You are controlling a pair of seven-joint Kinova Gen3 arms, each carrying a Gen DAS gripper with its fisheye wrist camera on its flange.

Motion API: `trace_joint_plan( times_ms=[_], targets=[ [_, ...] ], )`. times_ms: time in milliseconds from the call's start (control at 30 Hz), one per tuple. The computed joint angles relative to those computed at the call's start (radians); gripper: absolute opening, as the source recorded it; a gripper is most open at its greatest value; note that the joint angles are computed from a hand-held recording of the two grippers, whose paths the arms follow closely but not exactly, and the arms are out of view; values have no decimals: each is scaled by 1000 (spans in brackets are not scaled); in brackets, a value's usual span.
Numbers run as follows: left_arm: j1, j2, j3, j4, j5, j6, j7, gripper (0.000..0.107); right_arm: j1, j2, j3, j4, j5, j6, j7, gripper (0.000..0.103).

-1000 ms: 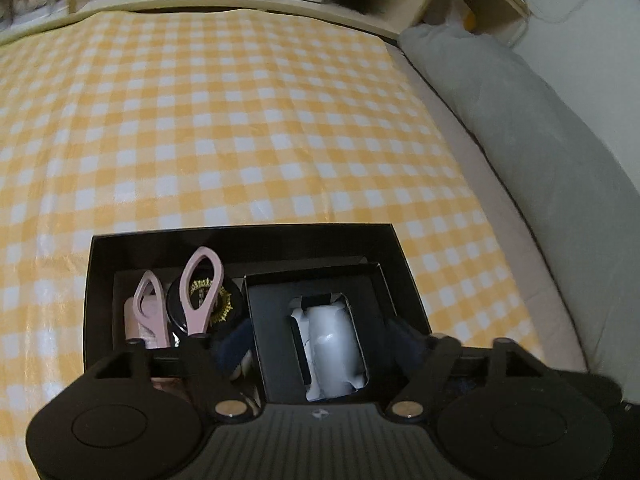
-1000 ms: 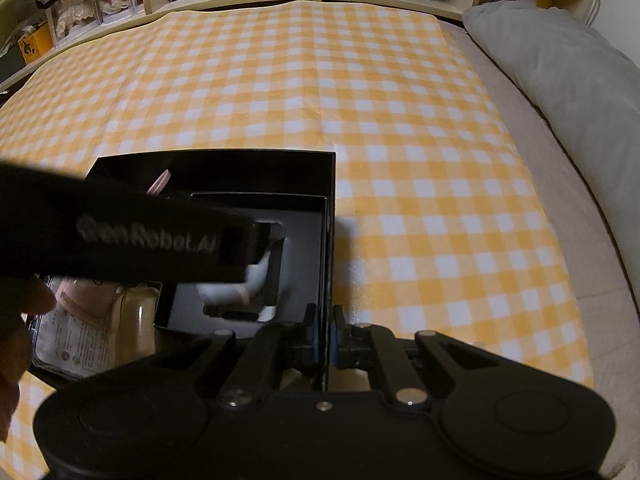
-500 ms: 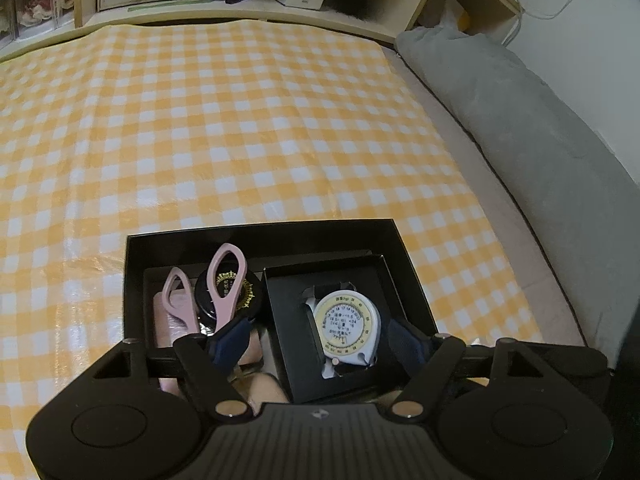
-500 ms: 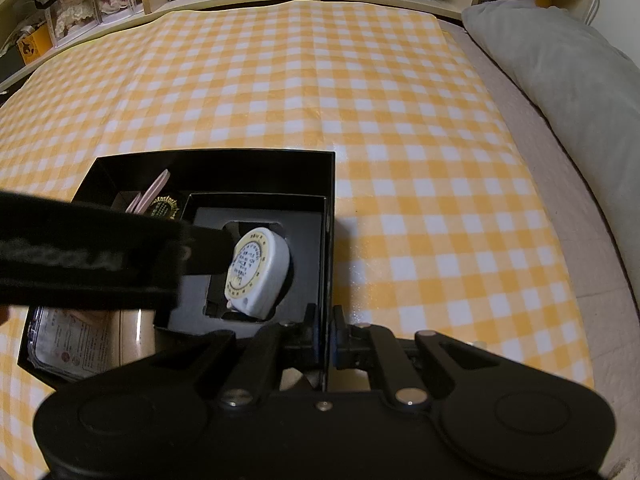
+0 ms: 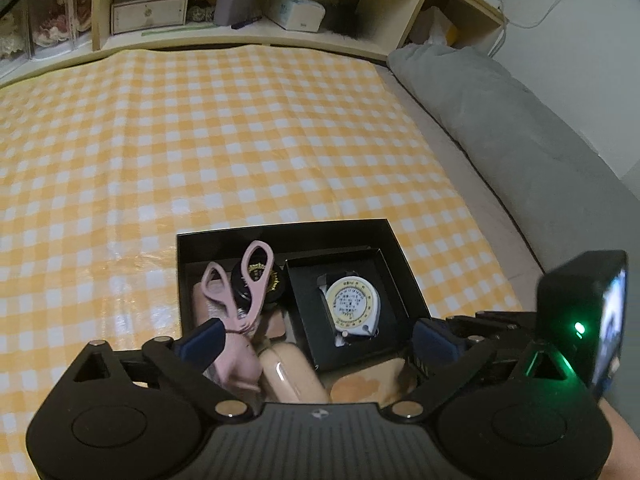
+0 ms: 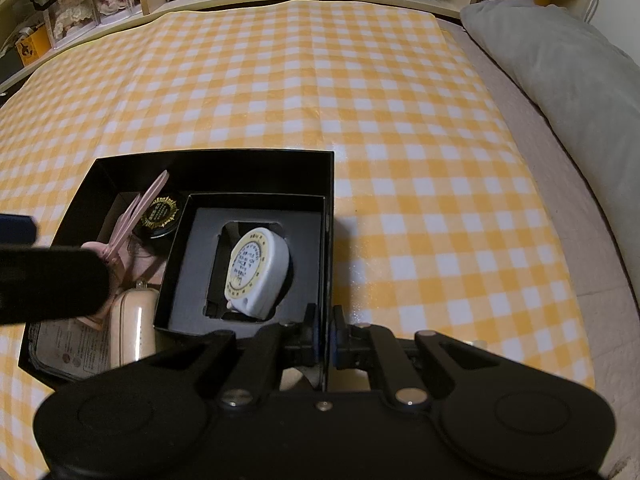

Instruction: Organize rigid objects

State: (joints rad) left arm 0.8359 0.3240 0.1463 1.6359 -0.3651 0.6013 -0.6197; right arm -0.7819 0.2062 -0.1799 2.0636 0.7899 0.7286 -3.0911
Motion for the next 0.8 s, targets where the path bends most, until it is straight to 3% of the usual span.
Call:
trace_joint_plan(
  times_ms=[300,567,800],
  targets=[
    [48,-110,0,97,-142,1,140,103,0,1,1,2,2,-2,-3,6],
    [33,-211,86,191,-266,14,264,103,0,2,1,5,5,-4,-7,6],
    [31,-271,186,247,-376,113,382,103,1,2,2,5,6,-4,-5,6]
  ],
)
